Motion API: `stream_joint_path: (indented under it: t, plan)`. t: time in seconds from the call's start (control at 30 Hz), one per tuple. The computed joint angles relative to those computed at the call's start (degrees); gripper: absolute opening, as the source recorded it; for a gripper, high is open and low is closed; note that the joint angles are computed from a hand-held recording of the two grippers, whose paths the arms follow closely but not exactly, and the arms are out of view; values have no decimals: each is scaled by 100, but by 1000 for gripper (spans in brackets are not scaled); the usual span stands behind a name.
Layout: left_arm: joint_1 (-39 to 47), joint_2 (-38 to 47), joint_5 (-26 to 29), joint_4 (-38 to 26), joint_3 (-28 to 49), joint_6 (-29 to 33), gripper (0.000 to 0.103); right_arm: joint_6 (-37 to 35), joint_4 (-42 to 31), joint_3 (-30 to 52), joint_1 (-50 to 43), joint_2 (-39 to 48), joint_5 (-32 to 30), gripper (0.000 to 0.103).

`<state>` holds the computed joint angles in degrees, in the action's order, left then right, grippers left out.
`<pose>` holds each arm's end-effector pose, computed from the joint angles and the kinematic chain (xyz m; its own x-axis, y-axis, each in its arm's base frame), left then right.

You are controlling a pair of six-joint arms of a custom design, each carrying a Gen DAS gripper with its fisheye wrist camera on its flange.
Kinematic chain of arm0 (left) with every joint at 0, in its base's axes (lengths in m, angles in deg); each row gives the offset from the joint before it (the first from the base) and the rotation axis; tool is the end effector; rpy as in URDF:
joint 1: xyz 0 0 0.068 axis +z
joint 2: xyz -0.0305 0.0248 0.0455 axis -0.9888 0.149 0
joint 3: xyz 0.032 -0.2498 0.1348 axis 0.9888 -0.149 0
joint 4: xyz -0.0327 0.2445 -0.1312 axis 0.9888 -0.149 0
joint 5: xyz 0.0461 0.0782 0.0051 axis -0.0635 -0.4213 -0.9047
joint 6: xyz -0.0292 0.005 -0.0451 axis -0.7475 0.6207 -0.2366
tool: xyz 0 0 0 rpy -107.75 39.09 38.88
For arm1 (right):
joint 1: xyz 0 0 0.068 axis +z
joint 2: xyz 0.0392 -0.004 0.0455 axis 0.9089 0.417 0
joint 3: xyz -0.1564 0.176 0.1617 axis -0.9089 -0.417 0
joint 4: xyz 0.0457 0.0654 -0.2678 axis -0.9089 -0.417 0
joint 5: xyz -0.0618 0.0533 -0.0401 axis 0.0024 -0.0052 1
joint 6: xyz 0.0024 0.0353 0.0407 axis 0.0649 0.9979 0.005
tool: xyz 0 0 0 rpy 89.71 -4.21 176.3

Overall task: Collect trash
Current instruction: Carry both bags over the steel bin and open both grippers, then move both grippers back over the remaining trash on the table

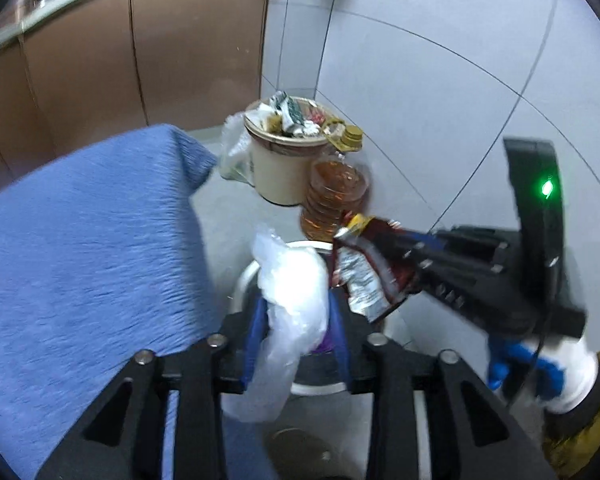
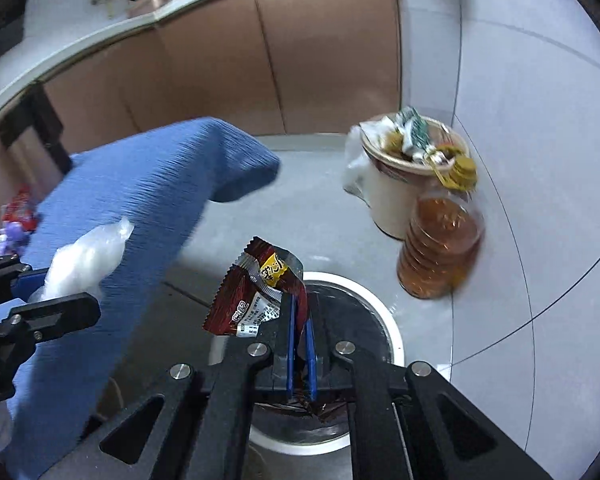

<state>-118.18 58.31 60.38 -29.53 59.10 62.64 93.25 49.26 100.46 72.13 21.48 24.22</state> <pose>0.2472 -0.1879 0.1739 -0.7320 0.3673 -0.5738 0.5307 0.8356 -0.1422 0.1904 0.0253 0.1692 -0.7976 0.0329 -0.6022 -0.0609 0.9890 0.1347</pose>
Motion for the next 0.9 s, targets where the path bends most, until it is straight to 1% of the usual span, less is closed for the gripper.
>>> stream_joint_path:
  t: [0.03, 0.1, 0.2, 0.27, 0.33, 0.4, 0.47, 0.53, 0.6, 0.7, 0.8, 0.87, 0.9]
  plan:
    - [2, 128, 48, 110, 41, -84, 48, -18, 144, -48, -68, 134, -14, 21]
    - [47, 292, 127, 288, 95, -225, 56, -53, 370, -130, -195, 332, -38, 32]
    - [94, 248, 213, 318, 104, -370, 56, -58, 447, -207, -267, 375, -13, 36]
    - [97, 73, 148, 357, -9, -381, 56, -75, 429, -241, -350, 306, -60, 40]
    - [51, -251, -37, 337, -184, -387, 56, -26, 300, -247, -332, 101, -60, 44]
    - [35, -711, -202, 313, -414, -427, 56, 80, 71, -234, -260, -257, -71, 46]
    - [62, -1107, -223, 263, -601, -462, 56, 259, -228, -186, -14, -697, 44, 47]
    - [67, -1671, -343, 53, -795, -430, 56, 416, -458, -98, 265, -971, 150, 48]
    - [100, -2176, -485, -242, -924, -324, 56, 646, -725, 32, 750, -1254, 394, 48]
    - [333, -2957, -450, -837, -1077, -150, 56, 1041, -1005, 287, 1570, -1493, 824, 48]
    - [803, -3832, -316, -1471, -1241, 45, 56, 1441, -1097, 589, 2422, -1470, 1255, 48]
    - [1340, -4381, -100, -1932, -1307, 285, 56, 1673, -1080, 829, 3026, -1300, 1555, 48]
    - [1768, -4716, 83, -2211, -1333, 487, 56, 1766, -1073, 920, 3274, -1217, 1686, 48]
